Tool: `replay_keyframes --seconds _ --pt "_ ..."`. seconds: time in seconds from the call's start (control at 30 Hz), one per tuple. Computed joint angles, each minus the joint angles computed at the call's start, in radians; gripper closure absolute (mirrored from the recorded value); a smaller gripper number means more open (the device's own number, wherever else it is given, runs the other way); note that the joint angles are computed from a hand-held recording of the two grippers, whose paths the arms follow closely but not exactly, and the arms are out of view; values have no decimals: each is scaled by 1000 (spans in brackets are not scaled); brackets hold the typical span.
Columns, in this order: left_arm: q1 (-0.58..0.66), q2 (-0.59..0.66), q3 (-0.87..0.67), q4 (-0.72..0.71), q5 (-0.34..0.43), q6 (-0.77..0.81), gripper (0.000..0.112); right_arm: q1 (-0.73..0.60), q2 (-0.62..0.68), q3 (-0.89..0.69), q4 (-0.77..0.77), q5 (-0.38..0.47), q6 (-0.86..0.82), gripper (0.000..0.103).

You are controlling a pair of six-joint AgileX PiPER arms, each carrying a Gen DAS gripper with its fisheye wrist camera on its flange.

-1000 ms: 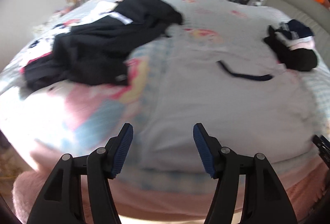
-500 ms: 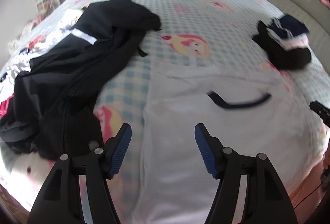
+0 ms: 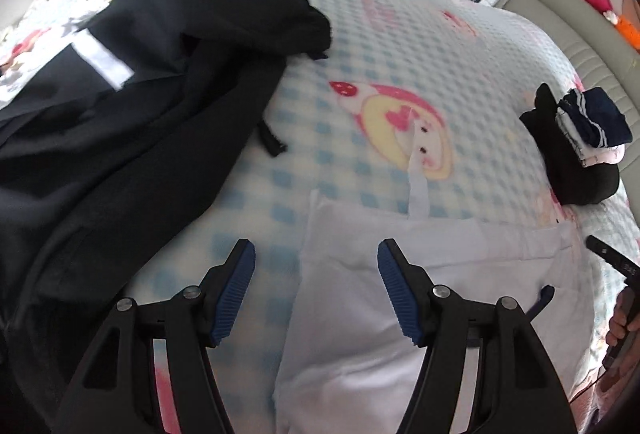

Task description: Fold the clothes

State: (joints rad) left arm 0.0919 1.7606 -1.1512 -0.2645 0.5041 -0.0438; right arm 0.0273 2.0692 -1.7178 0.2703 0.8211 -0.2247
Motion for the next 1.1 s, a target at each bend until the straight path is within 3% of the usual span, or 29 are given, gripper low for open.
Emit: replay_keyframes --seconds 0.13,0.3,0.33,0.37,0.4,0.43,0.47,0.5,0.53,0.7,0.83,0.97,1.1 --pt "4 35 -24 -61 -6 72 46 7 75 -67 83 53 -86 45" --pt "26 102 -80 -139 40 137 47 32 215 -215 60 143 -84 44" --pt "24 110 -87 -141 40 140 50 27 239 -244 74 156 -82 44" --pt "22 115 -95 -150 41 154 67 18 257 -270 97 167 -79 44" --pt "21 119 -104 -149 47 157 80 11 272 -297 118 182 -83 49" --pt "20 122 -114 -145 54 156 101 5 283 -318 136 195 -95 59" --pt "23 119 -116 -144 53 149 105 2 290 -335 144 206 -109 84" --pt "27 114 -116 -142 50 139 106 0 291 -346 148 215 -126 93" --pt "34 101 -108 -159 41 146 107 -2 287 -347 157 217 -147 94" --pt "56 -16 -26 -251 5 237 108 -21 117 -141 257 98 -299 97" --pt "42 -177 69 -219 -16 251 108 -40 -69 90 391 7 -469 97" --pt "64 -404 201 -215 -24 275 109 -56 -294 333 503 -59 -629 97" --pt "78 -608 332 -153 20 230 109 -74 -524 607 663 -121 -851 97"
